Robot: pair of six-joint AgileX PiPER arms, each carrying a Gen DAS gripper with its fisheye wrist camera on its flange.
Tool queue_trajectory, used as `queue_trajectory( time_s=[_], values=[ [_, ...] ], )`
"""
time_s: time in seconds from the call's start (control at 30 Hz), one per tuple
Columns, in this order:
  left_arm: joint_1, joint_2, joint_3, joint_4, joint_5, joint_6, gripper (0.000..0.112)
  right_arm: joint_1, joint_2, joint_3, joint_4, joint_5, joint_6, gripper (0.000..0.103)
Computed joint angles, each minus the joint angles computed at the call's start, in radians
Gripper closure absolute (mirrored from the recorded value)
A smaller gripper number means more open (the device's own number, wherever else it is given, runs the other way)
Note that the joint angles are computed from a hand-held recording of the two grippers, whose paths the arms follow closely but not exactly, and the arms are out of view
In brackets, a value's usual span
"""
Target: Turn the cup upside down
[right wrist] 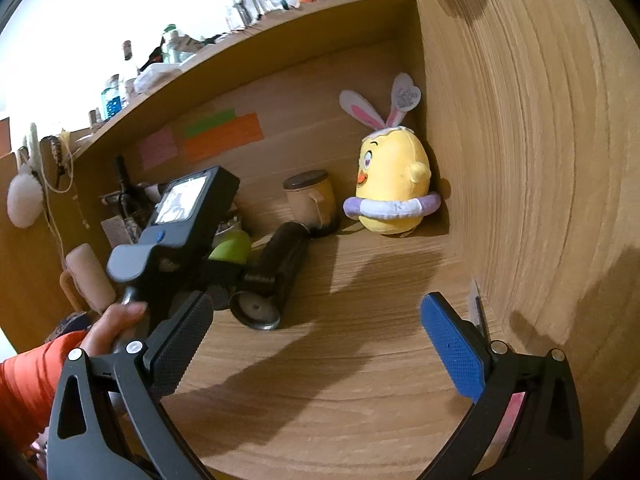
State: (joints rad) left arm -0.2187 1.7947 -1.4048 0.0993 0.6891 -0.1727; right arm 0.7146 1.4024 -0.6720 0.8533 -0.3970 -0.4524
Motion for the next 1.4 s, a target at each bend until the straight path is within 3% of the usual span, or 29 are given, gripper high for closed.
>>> queue_trajectory(
  time_s=[0.17, 0.33, 0.53, 0.63, 0.8, 0.93, 1.07, 1.3, 1.4],
  values=[
    [0.021, -0.185, 0.228, -0.091, -0.059, 0.123, 0.060, 0.082, -0.042, 0.031, 0.140, -0.056, -0.135, 0.000],
    [0.068, -0.345, 0.378, -0.177, -0.055, 0.253, 0.070, 0.176, -0.071, 0.058, 0.271, -0.130, -0.268, 0.000],
    [0.095, -0.511, 0.517, -0.242, -0.032, 0.363, 0.076, 0.253, -0.069, 0.067, 0.297, -0.176, -0.292, 0.000],
    [0.146, -0.550, 0.529, -0.357, 0.011, 0.493, 0.076, 0.278, -0.050, 0.056, 0.296, -0.179, -0.295, 0.000],
    [0.315, -0.689, 0.582, -0.572, 0.008, 0.755, 0.075, 0.296, 0.007, 0.025, 0.263, -0.157, -0.276, 0.000],
    [0.463, -0.704, 0.614, -0.676, -0.009, 0.907, 0.067, 0.277, 0.103, -0.035, 0.175, -0.087, -0.189, 0.000],
    [0.571, -0.664, 0.657, -0.719, -0.096, 1.009, 0.067, 0.262, 0.256, -0.142, 0.086, -0.014, -0.092, 0.000],
    [0.699, -0.541, 0.670, -0.857, -0.102, 1.180, 0.066, 0.309, 0.516, -0.383, 0.396, -0.052, -0.351, 0.000],
    [0.695, -0.531, 0.687, -0.887, -0.136, 1.227, 0.066, 0.313, 0.567, -0.405, 0.396, -0.096, -0.322, 0.001]
  ],
)
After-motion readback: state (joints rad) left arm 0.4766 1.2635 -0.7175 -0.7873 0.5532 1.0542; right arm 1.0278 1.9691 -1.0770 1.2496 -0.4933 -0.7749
